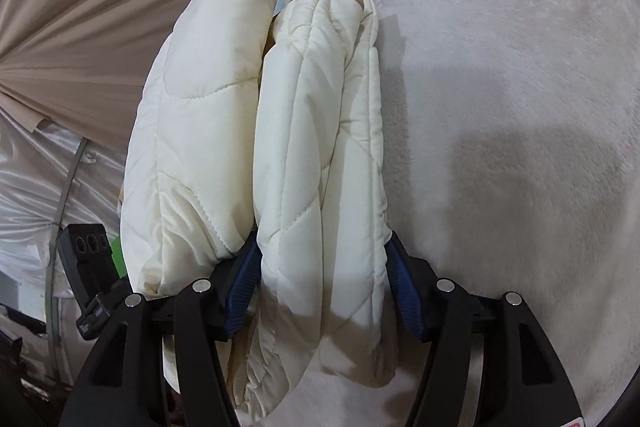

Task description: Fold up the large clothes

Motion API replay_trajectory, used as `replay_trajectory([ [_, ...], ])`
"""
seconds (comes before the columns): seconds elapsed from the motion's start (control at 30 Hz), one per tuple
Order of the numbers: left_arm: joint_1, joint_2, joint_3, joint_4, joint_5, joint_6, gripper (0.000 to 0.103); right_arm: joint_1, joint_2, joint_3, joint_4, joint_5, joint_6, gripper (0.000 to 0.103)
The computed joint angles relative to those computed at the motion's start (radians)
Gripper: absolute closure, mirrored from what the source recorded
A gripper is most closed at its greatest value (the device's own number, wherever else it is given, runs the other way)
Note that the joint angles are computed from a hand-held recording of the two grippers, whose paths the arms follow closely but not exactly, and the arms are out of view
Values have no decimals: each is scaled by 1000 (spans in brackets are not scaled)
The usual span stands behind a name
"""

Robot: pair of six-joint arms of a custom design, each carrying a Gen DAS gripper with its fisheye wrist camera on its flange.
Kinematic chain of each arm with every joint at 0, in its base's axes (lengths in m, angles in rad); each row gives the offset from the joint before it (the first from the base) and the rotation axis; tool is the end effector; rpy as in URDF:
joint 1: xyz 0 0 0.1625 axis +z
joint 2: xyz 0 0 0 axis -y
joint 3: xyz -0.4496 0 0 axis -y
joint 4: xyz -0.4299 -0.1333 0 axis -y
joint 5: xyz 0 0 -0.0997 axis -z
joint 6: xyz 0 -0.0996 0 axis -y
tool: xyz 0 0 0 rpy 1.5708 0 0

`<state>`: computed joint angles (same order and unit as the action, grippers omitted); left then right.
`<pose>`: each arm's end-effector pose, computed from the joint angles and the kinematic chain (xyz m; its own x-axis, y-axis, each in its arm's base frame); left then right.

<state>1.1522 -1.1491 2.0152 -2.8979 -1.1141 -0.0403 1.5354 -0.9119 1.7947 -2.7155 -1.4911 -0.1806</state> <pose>-0.0785 -0.6125 0.2095 -0.9137 0.1525 -0.3767 0.3275 0.8251 -0.4604 0.1174 -0.6748 0.1158 -0.9869 -0.1589 -0.0291 -0.1454 0.9522 -0.2685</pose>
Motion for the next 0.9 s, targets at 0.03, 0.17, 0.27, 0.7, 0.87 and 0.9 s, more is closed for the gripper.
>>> replay_trajectory([
  [0.03, -7, 7, -3, -9, 19, 2, 5, 0, 4, -9, 0, -4, 1, 44],
  [0.17, -27, 42, -18, -49, 90, 29, 5, 8, 35, -45, -1, -14, 14, 53],
  [0.27, -35, 67, -27, -85, 130, 62, 5, 5, 52, -64, 1, -4, 20, 60],
  [0.7, 23, 38, -72, -51, -5, 71, 5, -9, 53, -56, -15, 40, 8, 52],
  [0.87, 50, 75, -100, -91, -66, 124, 5, -11, 67, -75, -8, 51, 14, 52],
  [0.9, 51, 73, -101, -87, -75, 125, 5, -10, 68, -77, -8, 51, 11, 55],
])
